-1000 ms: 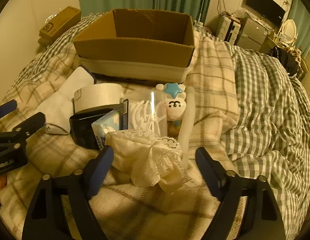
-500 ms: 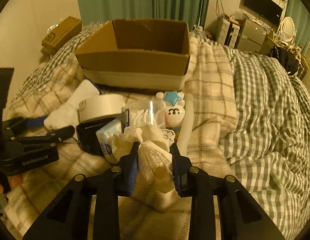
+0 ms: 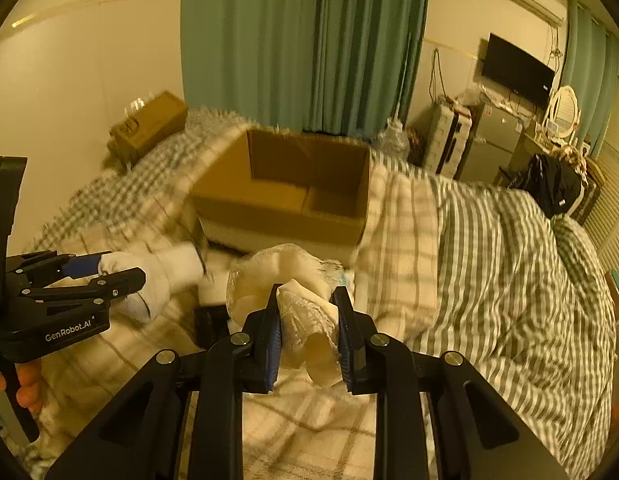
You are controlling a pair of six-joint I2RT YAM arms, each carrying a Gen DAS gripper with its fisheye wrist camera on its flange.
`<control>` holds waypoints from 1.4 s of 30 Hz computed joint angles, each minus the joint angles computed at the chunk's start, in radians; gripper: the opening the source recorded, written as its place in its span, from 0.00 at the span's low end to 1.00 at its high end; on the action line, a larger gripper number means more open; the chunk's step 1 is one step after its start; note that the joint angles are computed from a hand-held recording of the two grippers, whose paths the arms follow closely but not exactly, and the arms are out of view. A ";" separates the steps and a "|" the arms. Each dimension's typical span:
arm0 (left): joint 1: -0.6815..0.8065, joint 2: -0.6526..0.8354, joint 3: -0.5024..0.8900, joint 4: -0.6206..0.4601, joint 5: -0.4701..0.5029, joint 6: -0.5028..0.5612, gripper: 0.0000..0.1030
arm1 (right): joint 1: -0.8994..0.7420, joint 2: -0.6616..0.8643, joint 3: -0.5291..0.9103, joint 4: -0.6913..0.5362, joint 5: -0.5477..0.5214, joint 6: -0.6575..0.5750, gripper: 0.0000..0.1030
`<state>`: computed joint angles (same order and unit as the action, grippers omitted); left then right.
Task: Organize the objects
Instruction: 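Close the left tool on the sock while the right tool closes on the lace cloth, then carry the sock with the left tool into the box while the right tool drops the cloth there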
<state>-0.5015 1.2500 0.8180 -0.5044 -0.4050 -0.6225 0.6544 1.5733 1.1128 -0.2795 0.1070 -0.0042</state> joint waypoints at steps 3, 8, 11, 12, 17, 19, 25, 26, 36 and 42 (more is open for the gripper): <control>0.017 -0.008 0.063 -0.019 -0.010 0.053 0.44 | -0.011 -0.006 0.064 -0.034 -0.025 -0.015 0.22; 0.090 0.060 0.184 -0.003 0.030 0.142 0.44 | -0.035 0.052 0.235 -0.082 -0.040 -0.055 0.22; 0.135 0.130 0.276 0.009 0.054 0.189 0.43 | -0.051 0.138 0.381 -0.117 -0.046 -0.070 0.22; 0.151 0.158 0.310 0.015 0.064 0.206 0.43 | -0.054 0.163 0.418 -0.124 -0.046 -0.074 0.22; 0.200 0.277 0.443 0.062 0.078 0.273 0.42 | -0.077 0.346 0.669 -0.177 -0.069 -0.072 0.22; 0.222 0.338 0.497 0.081 0.092 0.291 0.42 | -0.085 0.448 0.798 -0.215 -0.085 -0.064 0.22; 0.279 0.522 0.631 0.123 0.128 0.337 0.40 | -0.105 0.739 1.148 -0.339 -0.107 -0.037 0.22; 0.286 0.550 0.643 0.134 0.126 0.344 0.40 | -0.108 0.770 1.184 -0.354 -0.110 -0.035 0.22; 0.315 0.725 0.757 0.121 0.120 0.347 0.55 | -0.131 0.966 1.346 -0.394 -0.119 -0.019 0.61; 0.296 0.653 0.679 0.129 0.074 0.309 0.85 | -0.152 0.815 1.119 -0.275 -0.110 0.010 0.79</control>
